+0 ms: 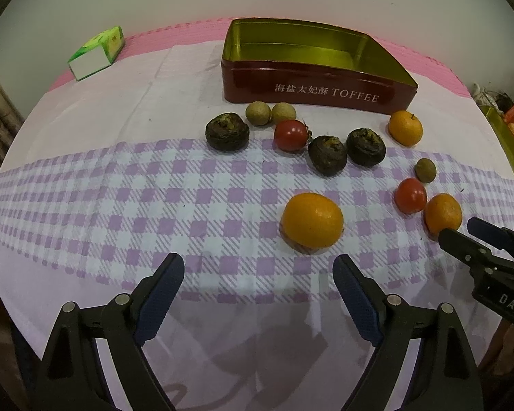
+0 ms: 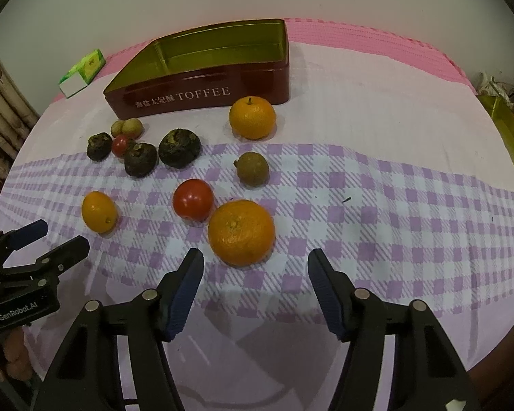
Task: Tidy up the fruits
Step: 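Grasp the large orange with the left tool while the right tool grasps the tangerine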
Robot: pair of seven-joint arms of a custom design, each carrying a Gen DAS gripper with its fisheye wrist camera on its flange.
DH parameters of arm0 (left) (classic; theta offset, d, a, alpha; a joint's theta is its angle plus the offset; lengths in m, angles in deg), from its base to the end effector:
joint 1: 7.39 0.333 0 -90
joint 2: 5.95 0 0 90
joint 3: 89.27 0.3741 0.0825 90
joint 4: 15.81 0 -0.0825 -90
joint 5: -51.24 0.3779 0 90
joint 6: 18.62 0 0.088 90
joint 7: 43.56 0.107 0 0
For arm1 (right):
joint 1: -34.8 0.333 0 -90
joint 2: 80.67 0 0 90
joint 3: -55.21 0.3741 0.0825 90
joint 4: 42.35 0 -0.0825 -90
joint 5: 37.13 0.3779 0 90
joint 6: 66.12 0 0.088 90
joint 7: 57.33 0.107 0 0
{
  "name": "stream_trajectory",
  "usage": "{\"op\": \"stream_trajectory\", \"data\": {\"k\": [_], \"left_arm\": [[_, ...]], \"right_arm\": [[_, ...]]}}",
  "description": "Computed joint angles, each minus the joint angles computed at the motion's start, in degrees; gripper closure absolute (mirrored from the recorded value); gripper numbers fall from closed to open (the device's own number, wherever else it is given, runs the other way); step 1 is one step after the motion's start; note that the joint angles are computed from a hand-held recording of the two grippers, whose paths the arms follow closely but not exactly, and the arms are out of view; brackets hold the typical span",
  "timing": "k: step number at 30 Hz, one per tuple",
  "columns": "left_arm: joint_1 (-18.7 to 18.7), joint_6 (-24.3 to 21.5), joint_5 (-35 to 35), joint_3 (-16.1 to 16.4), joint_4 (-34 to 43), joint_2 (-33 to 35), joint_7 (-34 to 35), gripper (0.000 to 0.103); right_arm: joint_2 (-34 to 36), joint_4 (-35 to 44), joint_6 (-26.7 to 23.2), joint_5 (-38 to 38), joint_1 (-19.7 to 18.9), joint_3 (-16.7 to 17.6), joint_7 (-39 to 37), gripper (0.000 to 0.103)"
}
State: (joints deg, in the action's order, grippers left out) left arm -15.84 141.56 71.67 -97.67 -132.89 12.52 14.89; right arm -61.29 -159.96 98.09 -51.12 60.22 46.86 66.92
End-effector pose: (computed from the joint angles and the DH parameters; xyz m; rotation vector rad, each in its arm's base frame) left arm 0.6126 -0.1947 0.3898 -1.9496 2.0191 -0.5033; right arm 0.6111 0.2098 0.3839 -1.8638 1.9807 -0.4342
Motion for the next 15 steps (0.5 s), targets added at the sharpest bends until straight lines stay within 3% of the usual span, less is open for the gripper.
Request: {"op": "stream_trajectory", "data": {"k": [15], "left_arm": [[-0.54,-1.32,-0.60,-0.39,5.43,4.08,3.10,0.017]], "right_arm": [[2.32,3.52,-1.85,3.32,-1.76,1.73,-4.75,0.050]]}}
